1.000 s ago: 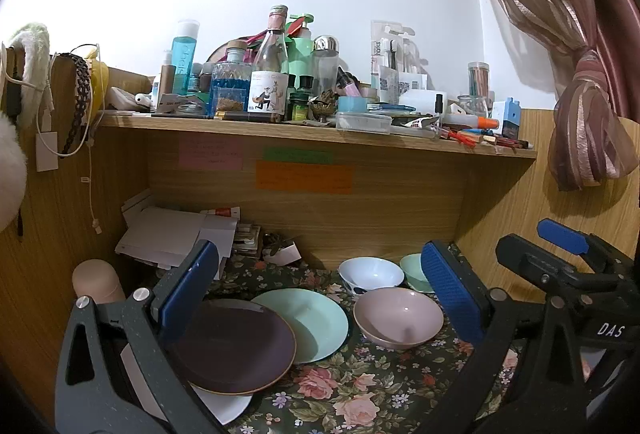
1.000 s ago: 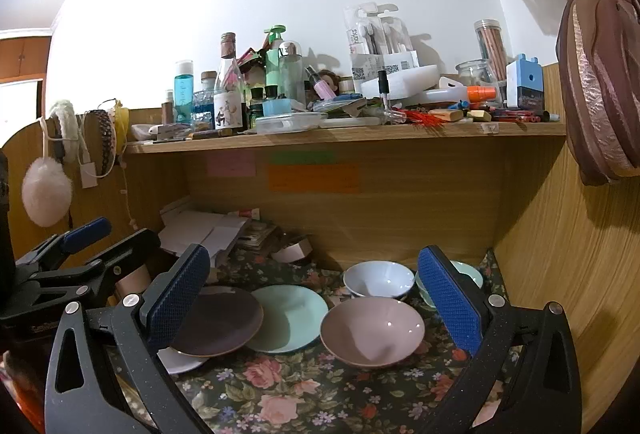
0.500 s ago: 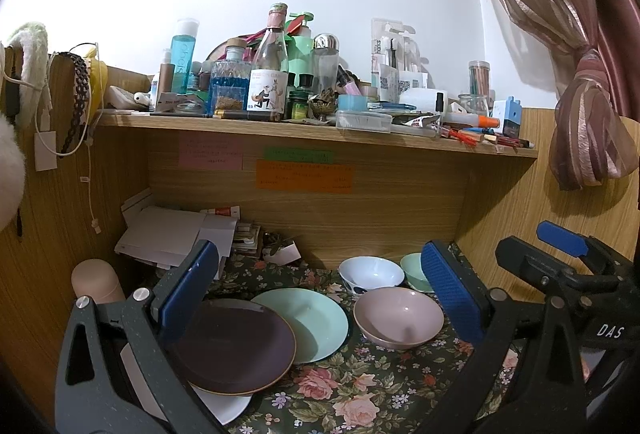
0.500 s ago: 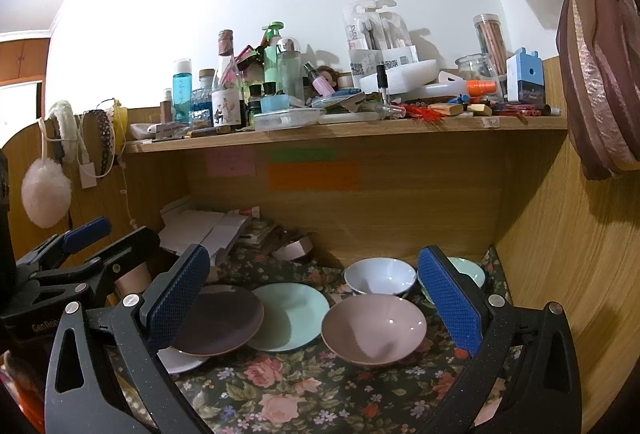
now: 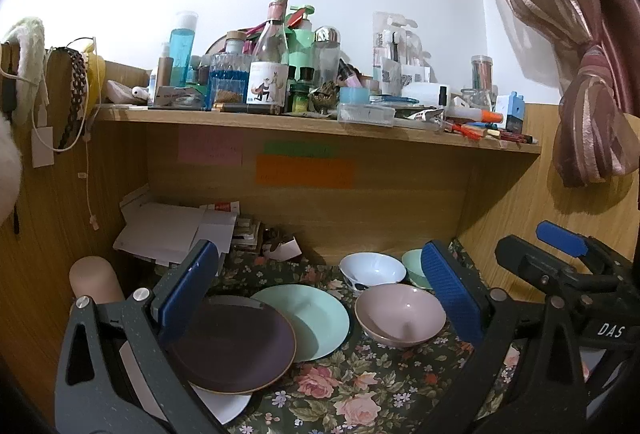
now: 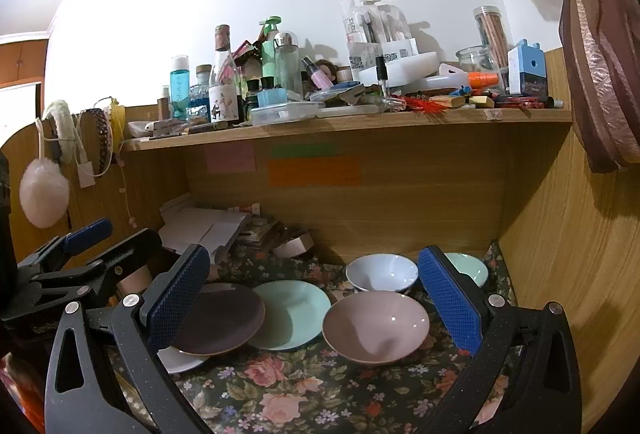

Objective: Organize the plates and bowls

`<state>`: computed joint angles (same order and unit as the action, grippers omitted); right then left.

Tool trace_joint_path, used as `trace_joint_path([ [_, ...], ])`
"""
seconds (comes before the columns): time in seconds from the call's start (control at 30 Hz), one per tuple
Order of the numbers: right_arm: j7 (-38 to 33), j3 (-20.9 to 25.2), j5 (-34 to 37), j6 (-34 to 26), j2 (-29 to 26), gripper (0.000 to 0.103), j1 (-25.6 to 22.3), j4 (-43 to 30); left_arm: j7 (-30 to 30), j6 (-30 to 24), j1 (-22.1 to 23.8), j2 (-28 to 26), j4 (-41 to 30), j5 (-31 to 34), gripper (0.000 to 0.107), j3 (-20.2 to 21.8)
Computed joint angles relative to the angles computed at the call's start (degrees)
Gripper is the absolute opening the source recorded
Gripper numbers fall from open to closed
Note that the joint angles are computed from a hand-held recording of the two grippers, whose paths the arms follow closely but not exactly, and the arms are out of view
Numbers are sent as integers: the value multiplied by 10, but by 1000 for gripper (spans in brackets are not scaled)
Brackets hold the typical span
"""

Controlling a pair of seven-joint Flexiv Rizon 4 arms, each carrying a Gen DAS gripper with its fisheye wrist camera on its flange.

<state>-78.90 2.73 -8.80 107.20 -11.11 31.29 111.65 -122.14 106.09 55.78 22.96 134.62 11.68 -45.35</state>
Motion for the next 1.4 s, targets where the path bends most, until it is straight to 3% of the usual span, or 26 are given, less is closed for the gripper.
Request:
trace_joint_path([
  [0.2,8,-19,1,-19,-9,103,19,-6,-9,-14,13,-7,-4,7,103,-11],
  [0.4,34,92,-51,-58,-51,103,-85,-41,-28,-40,19,-29,-13,35,103,-9],
  [0.57,31,152,-73,-94,-88,103,-132,-71,-53,-68,35,-53,-22,73,103,-11],
  [0.9,-17,191,-61,-172,-151,103,-137,-132,-90,-150,29,-139,-46,141,103,29],
  [1.13,-98,242,-12,-267,-203,103,-146,-207,-144,-204,34,-184,-77,241,103,46],
  [1.3,-123,218,5,-318,-226,102,-111,-247,-103,-205,9,-223,-71,211,101,98],
  [1.4,-137,207,21,-352,-240,98,-94,-274,-60,-204,-5,-238,-58,161,90,126],
])
